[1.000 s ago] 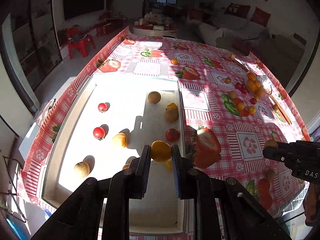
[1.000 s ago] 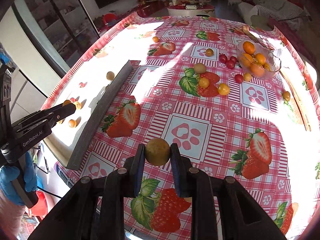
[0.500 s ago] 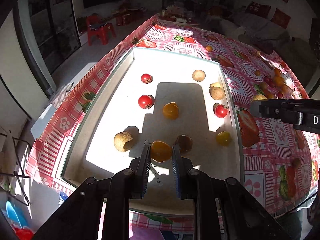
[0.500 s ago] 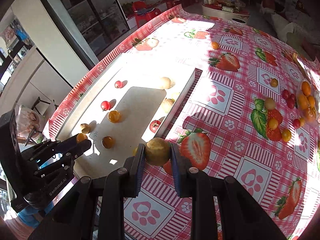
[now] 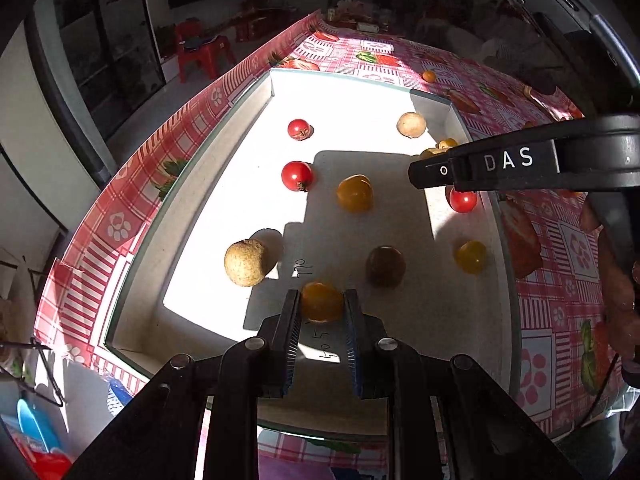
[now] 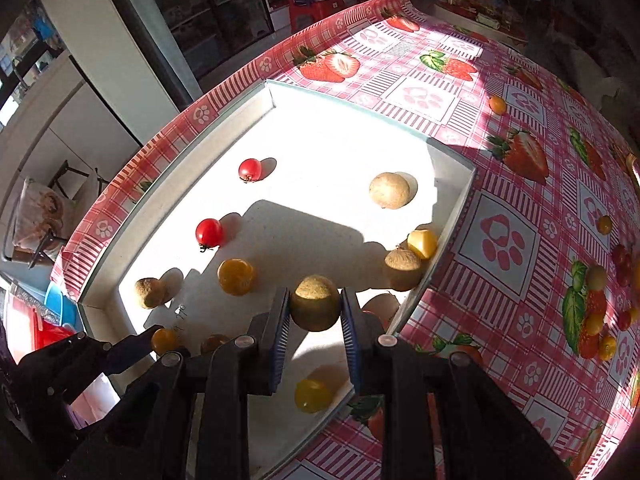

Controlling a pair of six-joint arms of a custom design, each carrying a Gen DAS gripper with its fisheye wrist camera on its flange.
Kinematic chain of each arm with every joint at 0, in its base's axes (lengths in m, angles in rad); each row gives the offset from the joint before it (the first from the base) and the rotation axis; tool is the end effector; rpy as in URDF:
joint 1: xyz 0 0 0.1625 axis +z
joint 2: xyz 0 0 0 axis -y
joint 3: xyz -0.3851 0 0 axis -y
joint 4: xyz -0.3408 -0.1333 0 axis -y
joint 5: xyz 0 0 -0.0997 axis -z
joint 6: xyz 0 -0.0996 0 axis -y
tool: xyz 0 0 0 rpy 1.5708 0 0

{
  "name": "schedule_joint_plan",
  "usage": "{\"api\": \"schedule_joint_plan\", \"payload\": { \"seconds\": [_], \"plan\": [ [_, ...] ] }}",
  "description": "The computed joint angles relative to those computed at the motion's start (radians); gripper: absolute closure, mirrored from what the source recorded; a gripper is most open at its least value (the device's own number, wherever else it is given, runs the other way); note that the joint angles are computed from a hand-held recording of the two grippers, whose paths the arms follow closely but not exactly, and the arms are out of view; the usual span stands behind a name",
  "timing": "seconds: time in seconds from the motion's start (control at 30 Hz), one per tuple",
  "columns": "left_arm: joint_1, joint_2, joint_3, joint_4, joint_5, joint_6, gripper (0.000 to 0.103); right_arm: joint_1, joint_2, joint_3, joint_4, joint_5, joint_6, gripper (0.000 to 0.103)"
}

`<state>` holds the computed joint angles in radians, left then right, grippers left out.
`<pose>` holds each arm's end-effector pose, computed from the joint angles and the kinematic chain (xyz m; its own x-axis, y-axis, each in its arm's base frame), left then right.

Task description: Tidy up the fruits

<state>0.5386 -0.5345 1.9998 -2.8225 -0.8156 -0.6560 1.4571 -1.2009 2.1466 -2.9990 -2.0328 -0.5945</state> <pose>-0.2823 -0.4035 -0.0722 -0.7088 0.2486 -0.6601 0.5131 0.8239 -0.2406 0.0352 -0.4754 0.2125 -0.7736 -0.2386 0.5870 -0.4017 0.9011 -0.1632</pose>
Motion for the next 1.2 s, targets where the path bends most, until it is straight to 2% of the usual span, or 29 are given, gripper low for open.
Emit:
{"api": "schedule_joint_plan", "payload": {
  "seconds": [0.2,0.3,0.33,0.37,0.4,0.43,0.47,0.53,0.6,0.67,0.73,0.8,1.03,1.17,1.2],
  "plan": [
    [-0.003,0.011,-0.024,0.038,0.018,0.006,0.08,0.008,0.073,-0.049,-0.004,-0.045,-0.001,0.075],
    [-0.004,0.013,-0.027,0.048,0.025,0.002,0.08,0.022,0.101,-0.047,-0.057,-0.076,-0.037,0.075],
    [-0.005,0.013,-0.027,0.047,0.025,0.004,0.076,0.026,0.105,-0.046,-0.065,-0.081,-0.044,0.075],
    [-0.004,0.013,-0.026,0.041,0.021,0.007,0.048,0.026,0.106,-0.046,-0.063,-0.081,-0.046,0.074],
    [-0.005,0.013,-0.025,0.043,0.03,-0.004,0.03,0.025,0.103,-0.046,-0.056,-0.077,-0.042,0.073],
    [-0.015,0.014,-0.015,0.028,0.054,-0.016,0.017,0.024,0.098,-0.049,-0.041,-0.071,-0.037,0.071],
    [-0.023,0.015,-0.005,0.011,0.074,-0.019,0.017,0.025,0.095,-0.051,-0.029,-0.07,-0.029,0.066],
    [-0.019,0.01,0.0,-0.001,0.063,-0.006,0.017,0.03,0.087,-0.044,-0.039,-0.065,-0.033,0.061],
    [-0.017,0.006,-0.002,0.016,0.059,-0.014,0.017,0.035,0.073,-0.03,-0.05,-0.057,-0.039,0.047],
    [-0.017,0.005,-0.003,0.024,0.058,-0.021,0.017,0.04,0.051,-0.016,-0.052,-0.041,-0.035,0.039],
    [-0.02,0.003,-0.004,0.029,0.054,-0.028,0.017,0.047,0.033,-0.002,-0.056,-0.034,-0.036,0.035],
    [-0.026,0.001,-0.001,0.035,0.054,-0.032,0.017,0.055,0.015,0.012,-0.06,-0.036,-0.036,0.023],
    [-0.05,-0.009,0.011,0.053,0.056,-0.064,0.015,0.056,-0.062,0.066,-0.051,-0.014,-0.006,0.014],
    [-0.057,-0.023,0.018,0.064,0.036,-0.095,0.015,0.053,-0.091,0.093,-0.069,-0.02,0.006,0.0],
    [-0.059,-0.026,0.021,0.063,0.033,-0.101,0.015,0.051,-0.103,0.105,-0.079,-0.021,0.007,0.0]
  ]
}}
